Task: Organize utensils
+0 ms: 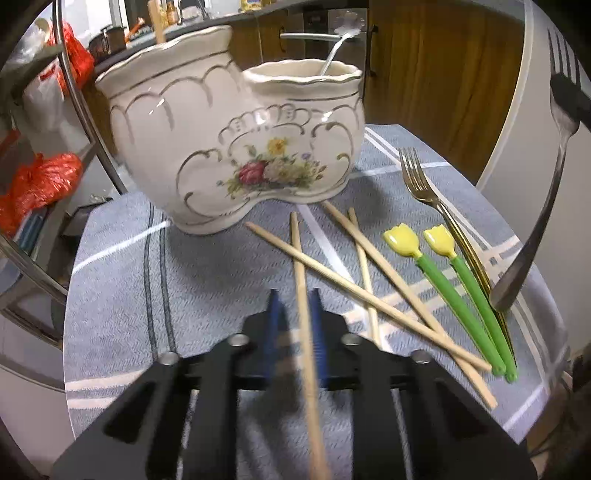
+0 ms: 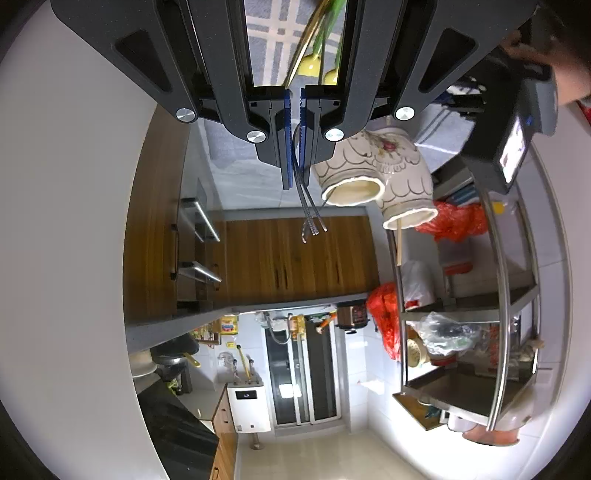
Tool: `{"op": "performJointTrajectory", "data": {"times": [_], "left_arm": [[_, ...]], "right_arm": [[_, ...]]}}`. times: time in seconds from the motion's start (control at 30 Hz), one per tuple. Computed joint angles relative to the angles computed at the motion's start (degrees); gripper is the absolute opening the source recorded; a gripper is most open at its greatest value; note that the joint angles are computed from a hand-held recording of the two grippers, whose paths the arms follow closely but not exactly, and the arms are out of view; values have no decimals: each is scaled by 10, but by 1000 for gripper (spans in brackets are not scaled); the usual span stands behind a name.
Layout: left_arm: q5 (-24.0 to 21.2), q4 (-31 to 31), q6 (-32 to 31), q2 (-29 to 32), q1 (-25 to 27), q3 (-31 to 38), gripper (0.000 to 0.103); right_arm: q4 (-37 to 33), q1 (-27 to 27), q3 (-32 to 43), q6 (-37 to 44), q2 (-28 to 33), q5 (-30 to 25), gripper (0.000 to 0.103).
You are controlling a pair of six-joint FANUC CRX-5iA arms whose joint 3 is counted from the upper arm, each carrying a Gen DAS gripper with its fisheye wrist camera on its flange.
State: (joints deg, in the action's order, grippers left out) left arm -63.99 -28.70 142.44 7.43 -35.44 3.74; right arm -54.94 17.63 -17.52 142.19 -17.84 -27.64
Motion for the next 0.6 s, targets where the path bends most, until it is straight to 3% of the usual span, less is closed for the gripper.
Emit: {"op": "performJointTrajectory", "data": {"times": [0.2,0.33,0.5,0.6], "left_arm": [[29,5,-3,-52,15,-48,5],[49,-65,54,-97,-15,-71,5],[18,-173,126,-108,-66,-54,3],[12,-194,130,-112,-77,-50,0]], "right_arm": [[-4,0,-1,2,-1,1,4],[-10,-1,-2,8,-2,2,4],[-34,-12,-1,36,-3,-7,4],[-41,-11,-5,49,-6,-2,4]]}}
